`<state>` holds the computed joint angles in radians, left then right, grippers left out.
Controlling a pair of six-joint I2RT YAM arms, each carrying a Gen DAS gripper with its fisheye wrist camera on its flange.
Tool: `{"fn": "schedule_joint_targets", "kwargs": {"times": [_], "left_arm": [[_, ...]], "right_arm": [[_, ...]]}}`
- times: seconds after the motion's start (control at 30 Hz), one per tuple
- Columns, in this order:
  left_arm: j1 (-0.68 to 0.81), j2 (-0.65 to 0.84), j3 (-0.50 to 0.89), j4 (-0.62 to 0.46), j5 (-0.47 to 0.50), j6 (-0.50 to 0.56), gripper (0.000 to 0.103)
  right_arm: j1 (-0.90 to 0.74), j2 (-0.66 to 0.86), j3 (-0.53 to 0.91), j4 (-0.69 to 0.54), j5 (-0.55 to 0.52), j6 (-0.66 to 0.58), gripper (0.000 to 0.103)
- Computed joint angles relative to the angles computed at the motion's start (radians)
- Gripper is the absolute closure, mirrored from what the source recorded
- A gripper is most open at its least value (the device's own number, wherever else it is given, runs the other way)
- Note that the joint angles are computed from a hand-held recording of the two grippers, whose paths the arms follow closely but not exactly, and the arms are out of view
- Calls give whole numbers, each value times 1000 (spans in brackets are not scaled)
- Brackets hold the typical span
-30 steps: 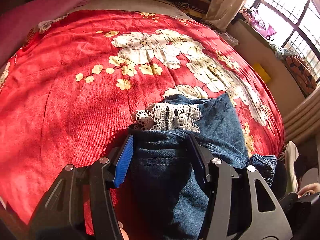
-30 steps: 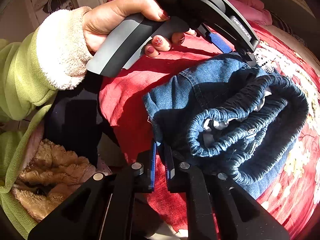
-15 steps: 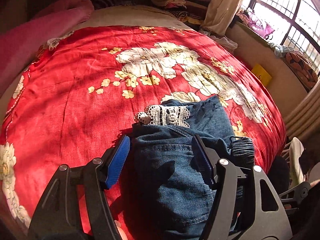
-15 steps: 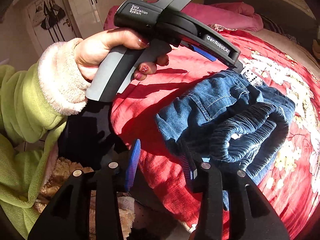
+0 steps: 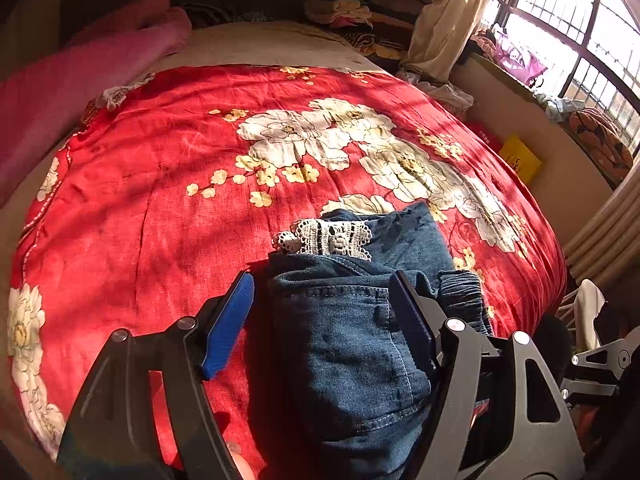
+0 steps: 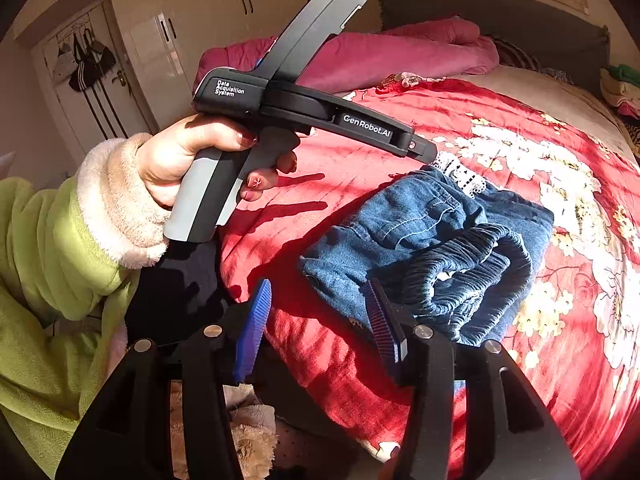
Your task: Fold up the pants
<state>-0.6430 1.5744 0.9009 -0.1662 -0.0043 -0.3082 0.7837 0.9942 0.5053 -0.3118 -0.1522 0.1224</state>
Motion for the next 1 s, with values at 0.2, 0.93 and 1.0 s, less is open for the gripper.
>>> {"fn": "schedule_joint_targets", "kwargs": {"times": [0.2, 0.93, 1.0], "left_arm": [[-1, -59, -32, -6, -12, -8, 32], [-24, -51, -256, 165, 24, -120, 13], [-26, -28, -251, 176, 31, -122, 13]], "right_arm": [[-35, -79, 8, -33, 32, 24, 43], [-489, 286, -14, 134, -85, 140, 32], [-502, 329, -8, 159, -106, 142, 33]]}}
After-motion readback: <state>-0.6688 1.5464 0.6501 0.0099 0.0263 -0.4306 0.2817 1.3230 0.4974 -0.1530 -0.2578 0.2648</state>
